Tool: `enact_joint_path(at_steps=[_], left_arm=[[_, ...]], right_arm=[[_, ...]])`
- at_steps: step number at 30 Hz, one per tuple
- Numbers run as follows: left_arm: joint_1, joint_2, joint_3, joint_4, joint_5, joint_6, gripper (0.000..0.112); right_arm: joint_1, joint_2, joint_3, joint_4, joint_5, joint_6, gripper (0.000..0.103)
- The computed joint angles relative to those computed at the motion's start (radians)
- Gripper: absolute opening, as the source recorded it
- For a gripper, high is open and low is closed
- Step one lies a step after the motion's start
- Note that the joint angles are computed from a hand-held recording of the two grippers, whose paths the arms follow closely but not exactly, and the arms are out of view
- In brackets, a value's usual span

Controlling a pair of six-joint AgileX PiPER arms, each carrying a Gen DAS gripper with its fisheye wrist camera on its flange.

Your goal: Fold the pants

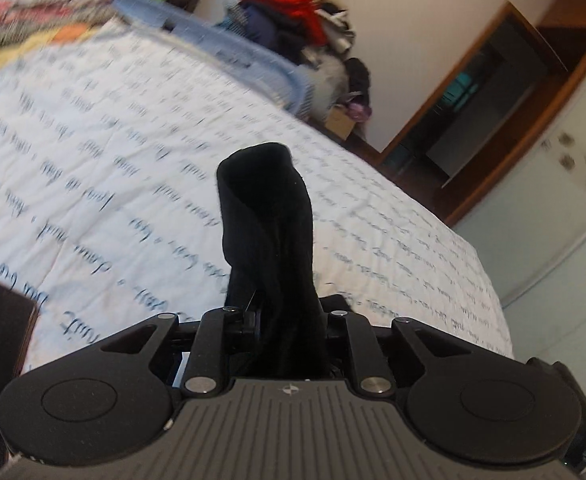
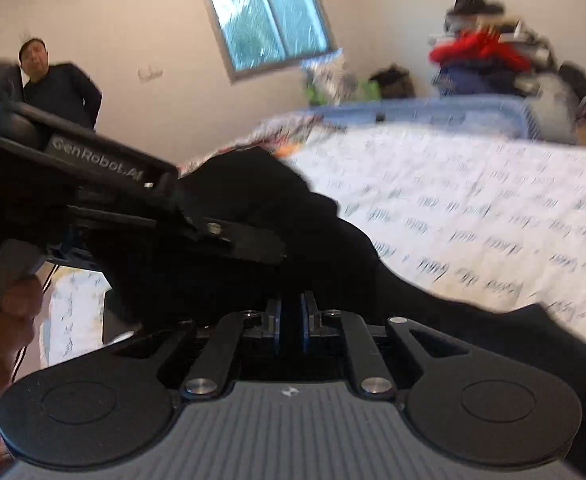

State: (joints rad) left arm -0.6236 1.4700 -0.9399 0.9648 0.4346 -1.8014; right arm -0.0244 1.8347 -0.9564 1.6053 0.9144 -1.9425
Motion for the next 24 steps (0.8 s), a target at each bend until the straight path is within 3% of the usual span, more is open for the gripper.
enact_joint_path(at_steps=[5, 9, 15, 22, 24], left_arm=[[-0.198, 0.17, -0.241, 0.027, 0.109, 0.005, 0.02], [-0.304, 0.376, -0.461, 0.029, 0.136, 0.024, 0.02], [-0.327, 0.676, -0.782, -0.207, 0.095, 0.229, 0.02], [-0.345, 0.969, -1.191, -0.487, 0.244, 0.575, 0.021], [-0.338, 1.036, -1.299, -0.576, 0.29, 0.705, 0.036]], right_arm=[[-0.256, -0.03, 0.032, -0.028, 0.172, 0.015, 0.01], [-0.472, -0.001, 0.008, -0.105, 0.27, 0.067, 0.01], [-0.624, 0.097, -0.045, -0.173, 0.226, 0.128, 0.01], [-0.7, 0.165, -0.06, -0.215, 0.13, 0.185, 0.01], [-0.738, 0.178, -0.059, -0.239, 0.126, 0.194, 0.01]])
